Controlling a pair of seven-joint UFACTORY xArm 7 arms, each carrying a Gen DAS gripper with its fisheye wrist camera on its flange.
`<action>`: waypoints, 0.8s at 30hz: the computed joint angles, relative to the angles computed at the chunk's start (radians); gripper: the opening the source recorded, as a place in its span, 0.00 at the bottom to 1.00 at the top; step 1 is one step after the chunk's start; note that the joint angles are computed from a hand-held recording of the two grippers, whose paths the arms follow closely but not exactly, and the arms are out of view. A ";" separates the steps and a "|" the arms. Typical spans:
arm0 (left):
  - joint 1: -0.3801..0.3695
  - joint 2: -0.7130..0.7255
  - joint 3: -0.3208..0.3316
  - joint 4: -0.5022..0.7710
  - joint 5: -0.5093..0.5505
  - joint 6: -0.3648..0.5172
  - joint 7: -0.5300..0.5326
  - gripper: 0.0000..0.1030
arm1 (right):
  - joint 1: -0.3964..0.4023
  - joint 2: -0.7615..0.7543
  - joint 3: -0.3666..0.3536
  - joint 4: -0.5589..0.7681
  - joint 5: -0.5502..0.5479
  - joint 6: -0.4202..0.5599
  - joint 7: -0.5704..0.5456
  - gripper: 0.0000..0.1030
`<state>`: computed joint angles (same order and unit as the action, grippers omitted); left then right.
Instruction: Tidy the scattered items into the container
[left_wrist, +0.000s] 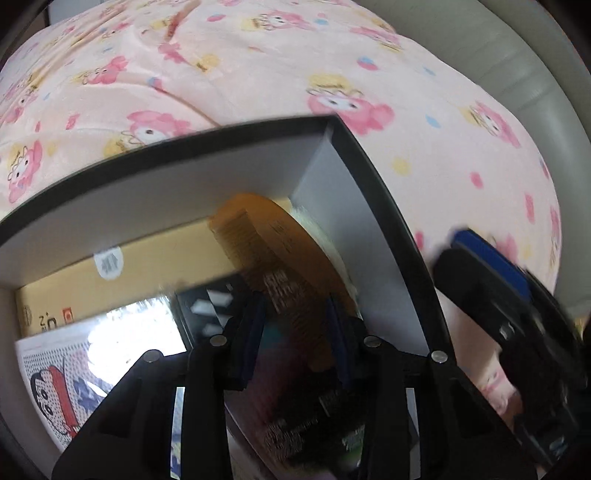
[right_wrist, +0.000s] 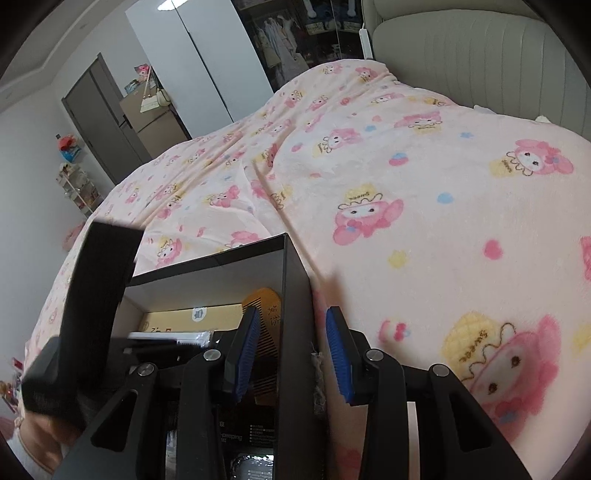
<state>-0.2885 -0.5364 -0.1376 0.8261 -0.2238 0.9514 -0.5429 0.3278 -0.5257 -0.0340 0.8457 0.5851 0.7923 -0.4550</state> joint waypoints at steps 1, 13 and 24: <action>0.003 0.000 0.011 -0.005 -0.014 -0.018 -0.003 0.32 | 0.000 0.000 -0.004 0.000 0.003 0.000 -0.001 0.32; 0.024 -0.171 -0.004 -0.066 -0.013 -0.118 -0.082 0.32 | -0.003 -0.058 0.012 -0.021 -0.038 -0.019 0.014 0.33; -0.003 -0.395 -0.143 -0.021 0.102 0.101 -0.228 0.32 | 0.025 -0.360 -0.004 -0.118 -0.077 0.149 0.113 0.33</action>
<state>-0.2914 -0.9313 -0.2808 0.8055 -0.1218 1.0526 -0.7711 0.3527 -0.8859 -0.0381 0.7280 0.5080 0.9416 -0.3422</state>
